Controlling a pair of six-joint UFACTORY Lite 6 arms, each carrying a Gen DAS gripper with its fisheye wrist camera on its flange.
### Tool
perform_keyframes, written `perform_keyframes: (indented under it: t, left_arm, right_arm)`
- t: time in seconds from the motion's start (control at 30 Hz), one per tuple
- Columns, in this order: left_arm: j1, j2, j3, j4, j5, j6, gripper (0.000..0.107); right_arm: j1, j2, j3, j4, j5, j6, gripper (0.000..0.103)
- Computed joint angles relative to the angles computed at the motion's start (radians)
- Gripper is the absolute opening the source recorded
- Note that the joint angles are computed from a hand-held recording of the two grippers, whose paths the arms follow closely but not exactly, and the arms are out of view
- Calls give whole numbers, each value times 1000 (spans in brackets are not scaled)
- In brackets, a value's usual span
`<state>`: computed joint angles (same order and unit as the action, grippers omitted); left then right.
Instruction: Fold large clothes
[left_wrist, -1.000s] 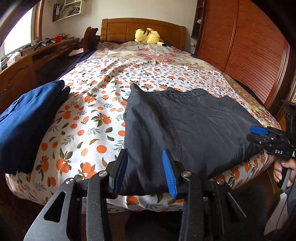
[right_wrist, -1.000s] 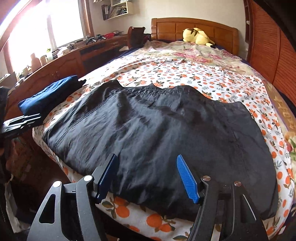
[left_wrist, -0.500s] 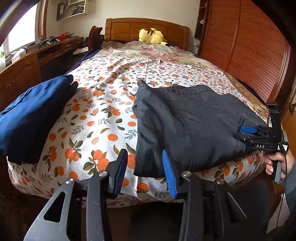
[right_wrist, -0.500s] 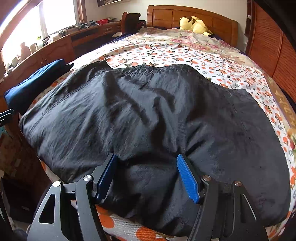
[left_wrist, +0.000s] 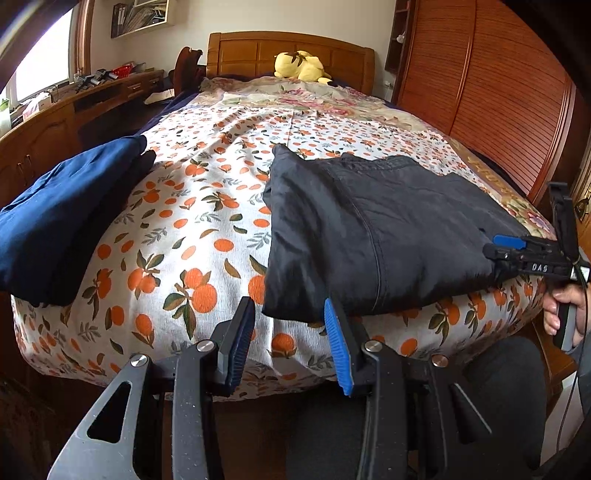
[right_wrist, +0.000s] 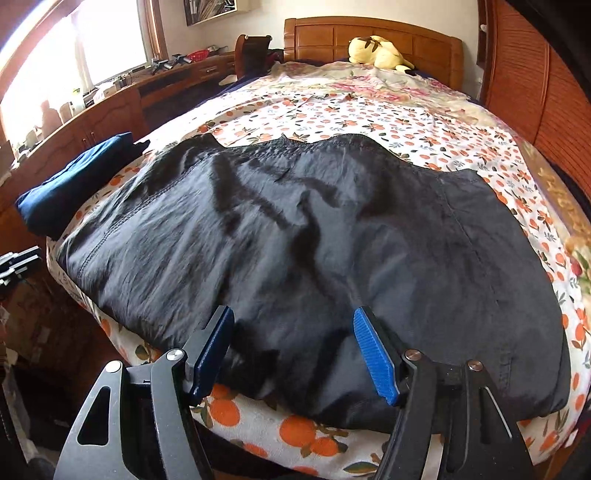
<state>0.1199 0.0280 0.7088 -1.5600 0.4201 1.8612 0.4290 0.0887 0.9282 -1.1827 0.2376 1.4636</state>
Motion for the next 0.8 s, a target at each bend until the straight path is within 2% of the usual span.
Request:
perform_keyframes:
  t: [0.17,0.5,0.67,0.8]
  left_arm:
    - [-24,51,35,-49,-14,18,40]
    - [-129,235,162,-165,-125,60,40]
    - [-151,262,172,-236,-154,127,40]
    - [-157,284,185,-244,-163,121,40]
  right_arm:
    - [-13,-46,-30,-10,8,4,69]
    - [-28,-143,-163,-300,-22,324,69]
    - [-8,-155,-190,-358,6,353,69]
    - [-1,-165,-197,-335,13,319,69]
